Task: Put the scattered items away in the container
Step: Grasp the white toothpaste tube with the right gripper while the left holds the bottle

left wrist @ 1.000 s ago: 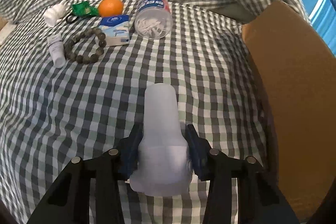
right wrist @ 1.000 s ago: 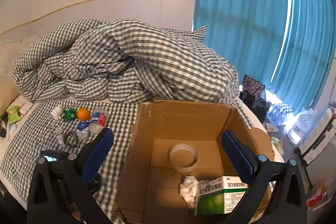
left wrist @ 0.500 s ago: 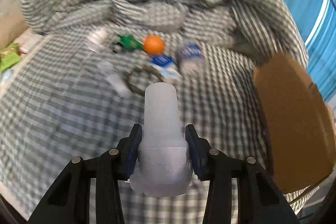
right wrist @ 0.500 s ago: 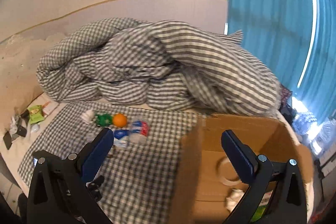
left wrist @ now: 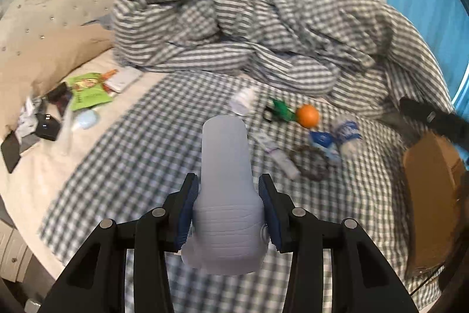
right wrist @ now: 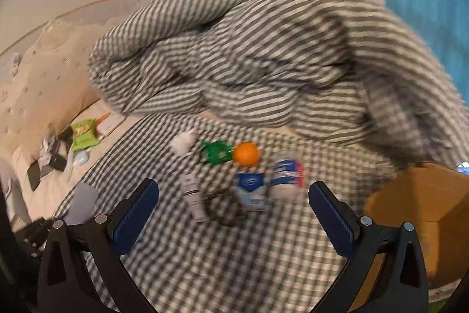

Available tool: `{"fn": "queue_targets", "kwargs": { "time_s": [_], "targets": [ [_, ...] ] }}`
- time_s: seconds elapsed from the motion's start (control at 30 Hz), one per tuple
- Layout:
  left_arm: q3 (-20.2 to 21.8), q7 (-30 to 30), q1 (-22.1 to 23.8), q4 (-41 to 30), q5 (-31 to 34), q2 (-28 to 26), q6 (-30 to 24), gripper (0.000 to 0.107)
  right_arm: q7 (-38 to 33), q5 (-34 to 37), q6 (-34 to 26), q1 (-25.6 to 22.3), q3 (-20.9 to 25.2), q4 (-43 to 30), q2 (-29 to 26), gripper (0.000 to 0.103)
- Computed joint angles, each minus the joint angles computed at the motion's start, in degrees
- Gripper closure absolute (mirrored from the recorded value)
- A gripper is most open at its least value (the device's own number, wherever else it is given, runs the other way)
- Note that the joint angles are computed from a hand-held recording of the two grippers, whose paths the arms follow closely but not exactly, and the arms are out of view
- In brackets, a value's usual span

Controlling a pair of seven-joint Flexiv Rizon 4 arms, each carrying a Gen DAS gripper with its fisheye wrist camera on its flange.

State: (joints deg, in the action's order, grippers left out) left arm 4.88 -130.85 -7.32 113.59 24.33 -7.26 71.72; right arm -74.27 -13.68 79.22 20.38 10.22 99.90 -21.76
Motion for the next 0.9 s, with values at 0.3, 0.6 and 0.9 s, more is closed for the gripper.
{"fn": "queue_targets", "kwargs": {
  "time_s": [0.3,0.6,0.9],
  "targets": [
    [1.75,0.63,4.2,2.47,1.16,1.97,0.85,0.063,-7.71,4.38,-8.1,1.9,5.27,-10.06,-10.01,0.006],
    [3.44,0.18,6.52,2.07,3.61,0.18,0.5,0.063,-10.21,5.03,-17.01,5.91,2.99,-21.41,-20.34,0.025],
    [4.36,1.44,6.22,1.04,2.74,-2.7,0.99,0.063,-6.75,3.16,-20.75,7.55,-0.4,-26.22,-25.21,0.025]
  ]
}}
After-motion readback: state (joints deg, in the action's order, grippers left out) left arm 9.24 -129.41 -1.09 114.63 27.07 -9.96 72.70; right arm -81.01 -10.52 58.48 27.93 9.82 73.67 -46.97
